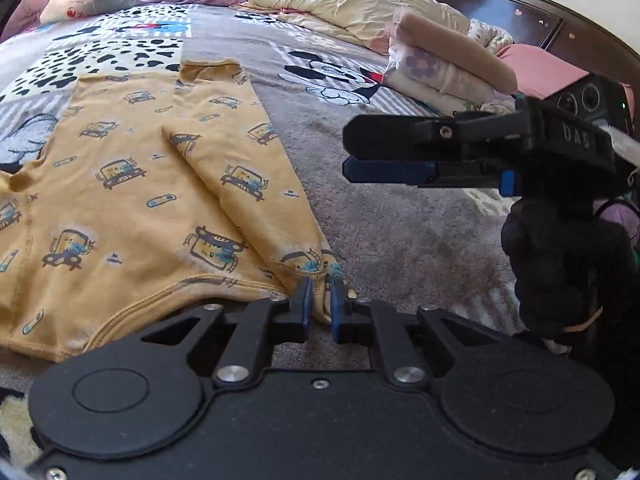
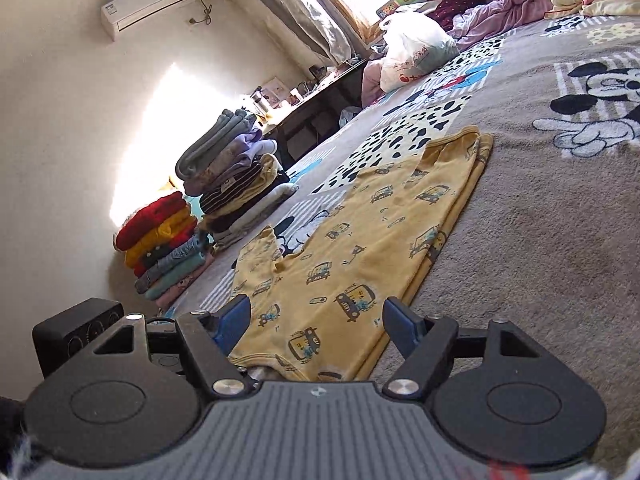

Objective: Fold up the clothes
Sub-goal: 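Move the left gripper to the yellow pants and grasp its edge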

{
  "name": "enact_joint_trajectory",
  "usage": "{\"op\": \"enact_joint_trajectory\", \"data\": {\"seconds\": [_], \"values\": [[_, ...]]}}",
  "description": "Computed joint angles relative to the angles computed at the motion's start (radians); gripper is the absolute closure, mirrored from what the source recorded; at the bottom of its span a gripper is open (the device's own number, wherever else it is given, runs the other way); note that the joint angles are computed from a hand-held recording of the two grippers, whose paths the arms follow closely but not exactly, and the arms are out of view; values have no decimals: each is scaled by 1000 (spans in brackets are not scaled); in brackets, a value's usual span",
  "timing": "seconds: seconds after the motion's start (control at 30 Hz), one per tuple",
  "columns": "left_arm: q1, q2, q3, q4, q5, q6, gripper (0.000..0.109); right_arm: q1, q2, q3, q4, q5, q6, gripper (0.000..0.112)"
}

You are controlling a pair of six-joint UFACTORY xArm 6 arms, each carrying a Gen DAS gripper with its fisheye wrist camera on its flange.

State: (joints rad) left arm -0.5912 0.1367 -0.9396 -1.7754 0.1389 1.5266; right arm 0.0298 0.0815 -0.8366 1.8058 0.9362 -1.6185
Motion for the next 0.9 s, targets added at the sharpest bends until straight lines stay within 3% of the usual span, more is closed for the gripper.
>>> {"op": "enact_joint_trajectory", "data": {"seconds": [0.07, 0.13, 0.27, 0.47, 0.6, 0.77, 0.9], "values": [[24, -52, 27, -87, 19, 74, 92, 9, -14, 24, 44, 0, 7, 39], [70, -97, 52, -145, 40, 85, 78, 22, -42, 59, 108, -28, 3, 39], [173, -133, 62, -235, -5, 5, 78, 89, -137, 141, 255, -166, -80, 39], [362, -139, 28, -401, -128, -82, 78, 252, -315, 231, 539, -401, -358, 39], [483, -70, -14, -334, -98, -263, 78, 371, -375, 242, 730, -503, -566, 39], [566, 52, -127, -410, -52, -236, 78, 482, -314, 194, 725, -581, -520, 39], [605, 119, -197, -503, 15, -124, 78, 496, -284, 181, 688, -583, -379, 39]]}}
